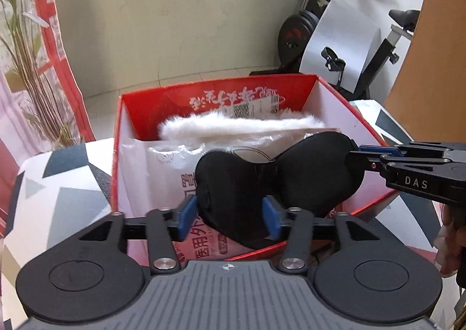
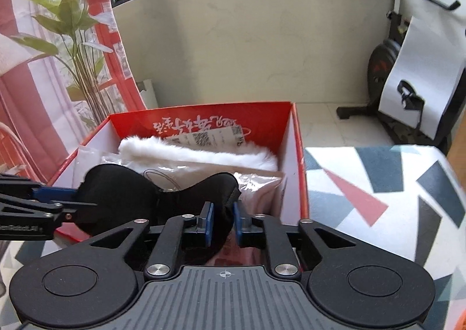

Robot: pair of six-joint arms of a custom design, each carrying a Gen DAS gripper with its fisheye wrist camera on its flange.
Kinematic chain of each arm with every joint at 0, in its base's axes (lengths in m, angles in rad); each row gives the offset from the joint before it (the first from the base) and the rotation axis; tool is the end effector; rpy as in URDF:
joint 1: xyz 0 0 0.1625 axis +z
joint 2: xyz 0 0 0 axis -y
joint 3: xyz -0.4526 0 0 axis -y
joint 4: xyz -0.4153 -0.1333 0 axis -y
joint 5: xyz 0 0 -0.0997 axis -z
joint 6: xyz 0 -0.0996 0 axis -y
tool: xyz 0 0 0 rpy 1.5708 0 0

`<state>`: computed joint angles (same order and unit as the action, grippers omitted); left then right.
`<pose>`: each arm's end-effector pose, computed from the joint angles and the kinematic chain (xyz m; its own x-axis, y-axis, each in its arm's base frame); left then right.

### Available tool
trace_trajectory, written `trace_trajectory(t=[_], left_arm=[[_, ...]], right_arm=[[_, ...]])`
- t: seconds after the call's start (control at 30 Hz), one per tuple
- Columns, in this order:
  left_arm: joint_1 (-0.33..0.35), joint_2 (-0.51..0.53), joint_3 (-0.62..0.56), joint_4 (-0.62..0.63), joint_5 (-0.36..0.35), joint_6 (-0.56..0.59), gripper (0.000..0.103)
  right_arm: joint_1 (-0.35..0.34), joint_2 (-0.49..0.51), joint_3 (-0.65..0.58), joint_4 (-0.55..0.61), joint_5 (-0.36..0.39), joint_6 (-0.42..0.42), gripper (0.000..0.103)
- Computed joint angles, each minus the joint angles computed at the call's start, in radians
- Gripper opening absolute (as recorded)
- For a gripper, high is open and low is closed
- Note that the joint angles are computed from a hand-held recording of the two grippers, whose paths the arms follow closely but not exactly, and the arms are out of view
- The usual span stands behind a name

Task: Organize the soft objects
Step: 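Open both grippers to drop the eye mask into the box, then move both grippers back to the black glove with white fingertips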

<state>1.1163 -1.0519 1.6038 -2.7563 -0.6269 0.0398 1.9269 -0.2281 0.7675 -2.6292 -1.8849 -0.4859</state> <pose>-0.1120 -0.7166 0.3497 -0.7229 -0.1443 -0.6757 0.3829 0.7304 -0.5656 0.4206 -0.8366 0.0187 -0.6941 -0.5462 0.4689 -0.7089 0.6319 -0.3133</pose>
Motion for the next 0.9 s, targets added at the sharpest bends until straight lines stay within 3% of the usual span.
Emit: trace_trajectory(t=[0.17, 0.27, 0.33, 0.4, 0.53, 0.6, 0.7, 0.9], left_arm=[[-0.025, -0.022, 0.047, -0.14, 0.029, 0.087, 0.063], [-0.046, -0.039, 0.09, -0.248, 0.048, 0.145, 0.072], [-0.062, -0.052, 0.126, -0.333, 0.065, 0.186, 0.08], [-0.077, -0.066, 0.163, -0.407, 0.084, 0.216, 0.094], [-0.106, -0.089, 0.232, -0.525, 0.126, 0.252, 0.099], [-0.117, -0.1, 0.268, -0.586, 0.137, 0.265, 0.103], [-0.13, -0.12, 0.327, -0.635, 0.147, 0.251, 0.103], [-0.153, -0.145, 0.435, -0.665, 0.22, 0.191, 0.103]], right_arm=[[0.006, -0.03, 0.054, -0.055, -0.001, 0.001, 0.028], [0.01, -0.064, 0.116, -0.104, 0.013, -0.005, 0.038], [0.013, -0.091, 0.172, -0.153, 0.024, -0.025, 0.05], [0.017, -0.123, 0.239, -0.209, 0.039, -0.049, 0.062], [0.021, -0.18, 0.354, -0.283, 0.074, -0.053, 0.088], [0.023, -0.203, 0.406, -0.317, 0.082, -0.047, 0.097], [0.027, -0.229, 0.475, -0.358, 0.083, -0.053, 0.103], [0.03, -0.26, 0.58, -0.393, 0.076, -0.041, 0.103]])
